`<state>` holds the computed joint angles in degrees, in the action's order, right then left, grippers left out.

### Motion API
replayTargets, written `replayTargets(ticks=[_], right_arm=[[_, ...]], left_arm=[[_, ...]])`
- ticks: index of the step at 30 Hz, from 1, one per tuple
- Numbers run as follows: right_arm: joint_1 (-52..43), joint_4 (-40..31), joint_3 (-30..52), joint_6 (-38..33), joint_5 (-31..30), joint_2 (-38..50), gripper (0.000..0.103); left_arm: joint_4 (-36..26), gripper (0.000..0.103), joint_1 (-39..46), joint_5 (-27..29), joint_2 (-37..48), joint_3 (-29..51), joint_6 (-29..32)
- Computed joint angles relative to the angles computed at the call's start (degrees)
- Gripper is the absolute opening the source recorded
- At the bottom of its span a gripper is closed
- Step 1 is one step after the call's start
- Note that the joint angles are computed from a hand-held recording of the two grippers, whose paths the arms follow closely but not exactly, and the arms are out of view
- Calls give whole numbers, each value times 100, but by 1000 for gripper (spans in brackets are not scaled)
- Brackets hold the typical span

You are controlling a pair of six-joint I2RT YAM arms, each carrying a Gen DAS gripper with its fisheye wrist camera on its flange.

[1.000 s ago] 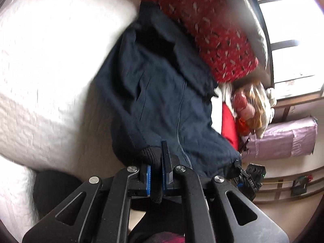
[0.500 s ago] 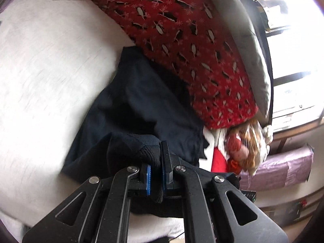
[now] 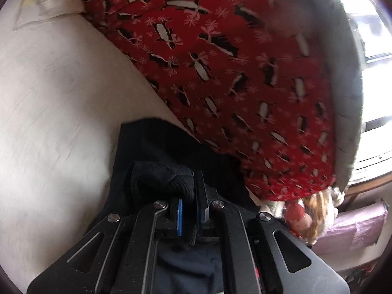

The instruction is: Fold large clothes

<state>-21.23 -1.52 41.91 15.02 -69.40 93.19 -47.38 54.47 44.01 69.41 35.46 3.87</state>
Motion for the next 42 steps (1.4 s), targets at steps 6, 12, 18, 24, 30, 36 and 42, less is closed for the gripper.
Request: replayTargets(ticks=[6, 12, 18, 24, 30, 36, 42], right_arm=[[644, 1520, 387, 1124, 1007, 1236, 4], [772, 1094, 829, 1110, 1555, 2006, 5], [-85, 1495, 390, 1507, 884, 1411, 40], [-197, -397, 582, -291, 1143, 622, 42], [777, -407, 362, -558, 2668, 96, 53], [1361, -713, 684, -1052, 3360, 574, 7], [419, 487, 53, -754, 2487, 278, 5]], left_arm=[[1786, 8, -982, -564, 1191, 48, -1283], [1864, 9, -758, -192, 2296, 336, -1451], [-74, 10, 433, 1121, 2360, 971, -60], [-831, 41, 997, 816, 1135, 985, 596], [-415, 42, 58, -408, -108, -174, 1005], [651, 42, -864, -1192, -459, -888, 392], [1520, 42, -594, -1217, -15, -1095, 171]])
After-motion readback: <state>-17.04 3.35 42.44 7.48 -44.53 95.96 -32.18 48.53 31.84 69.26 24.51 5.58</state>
